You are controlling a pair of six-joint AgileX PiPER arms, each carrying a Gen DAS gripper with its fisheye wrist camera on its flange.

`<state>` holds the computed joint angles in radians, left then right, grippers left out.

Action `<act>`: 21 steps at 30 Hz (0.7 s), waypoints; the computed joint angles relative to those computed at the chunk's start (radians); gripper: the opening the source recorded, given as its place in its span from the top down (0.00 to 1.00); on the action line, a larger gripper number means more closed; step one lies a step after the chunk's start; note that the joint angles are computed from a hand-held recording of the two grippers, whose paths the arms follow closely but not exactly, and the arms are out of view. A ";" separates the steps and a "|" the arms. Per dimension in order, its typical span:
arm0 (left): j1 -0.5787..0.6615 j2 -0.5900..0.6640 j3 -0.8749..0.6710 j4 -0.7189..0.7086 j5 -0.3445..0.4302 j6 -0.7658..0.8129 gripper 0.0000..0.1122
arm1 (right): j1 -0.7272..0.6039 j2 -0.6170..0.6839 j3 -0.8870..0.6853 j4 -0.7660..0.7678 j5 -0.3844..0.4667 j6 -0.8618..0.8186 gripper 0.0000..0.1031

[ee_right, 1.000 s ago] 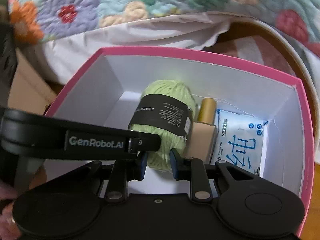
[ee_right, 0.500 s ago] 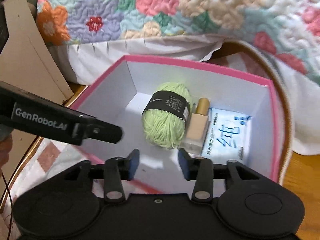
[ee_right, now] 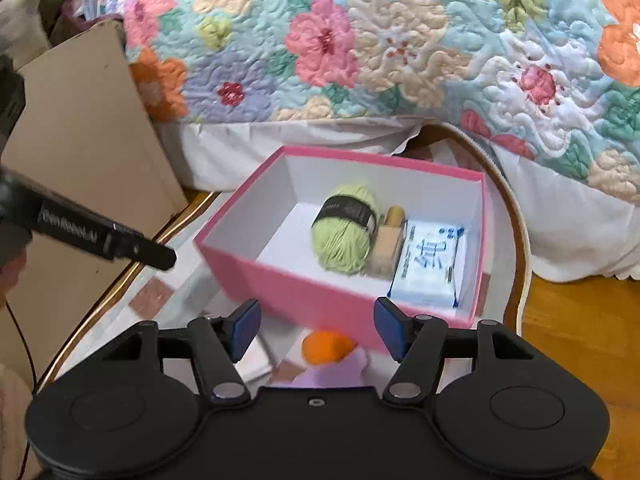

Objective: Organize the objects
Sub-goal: 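Move both grippers to the white wipes pack and close on it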

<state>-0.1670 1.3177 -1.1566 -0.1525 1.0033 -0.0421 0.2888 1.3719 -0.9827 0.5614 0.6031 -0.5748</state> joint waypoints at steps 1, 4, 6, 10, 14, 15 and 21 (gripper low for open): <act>0.000 -0.022 0.010 0.007 0.003 -0.001 0.50 | 0.011 -0.022 0.020 -0.011 -0.008 0.011 0.33; -0.010 -0.074 0.027 0.039 0.012 -0.010 0.50 | 0.045 -0.090 0.079 -0.048 -0.032 0.054 0.32; -0.006 -0.098 0.030 0.040 0.023 -0.008 0.50 | 0.065 -0.131 0.105 -0.072 -0.031 0.069 0.31; 0.006 -0.152 0.040 0.020 0.032 0.026 0.46 | 0.109 -0.205 0.131 -0.159 -0.030 0.143 0.29; 0.028 -0.215 0.095 -0.001 0.013 0.060 0.44 | 0.081 -0.305 0.184 0.002 -0.032 0.072 0.27; 0.039 -0.227 0.113 -0.009 0.005 0.060 0.44 | 0.074 -0.330 0.199 0.056 -0.026 0.044 0.26; 0.109 -0.231 0.214 -0.098 -0.056 0.156 0.44 | 0.173 -0.371 0.233 0.049 -0.044 0.115 0.16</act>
<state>-0.0585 1.0862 -0.9425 -0.2504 0.9477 0.1144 0.4621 1.0013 -0.7497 0.6100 0.5586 -0.4598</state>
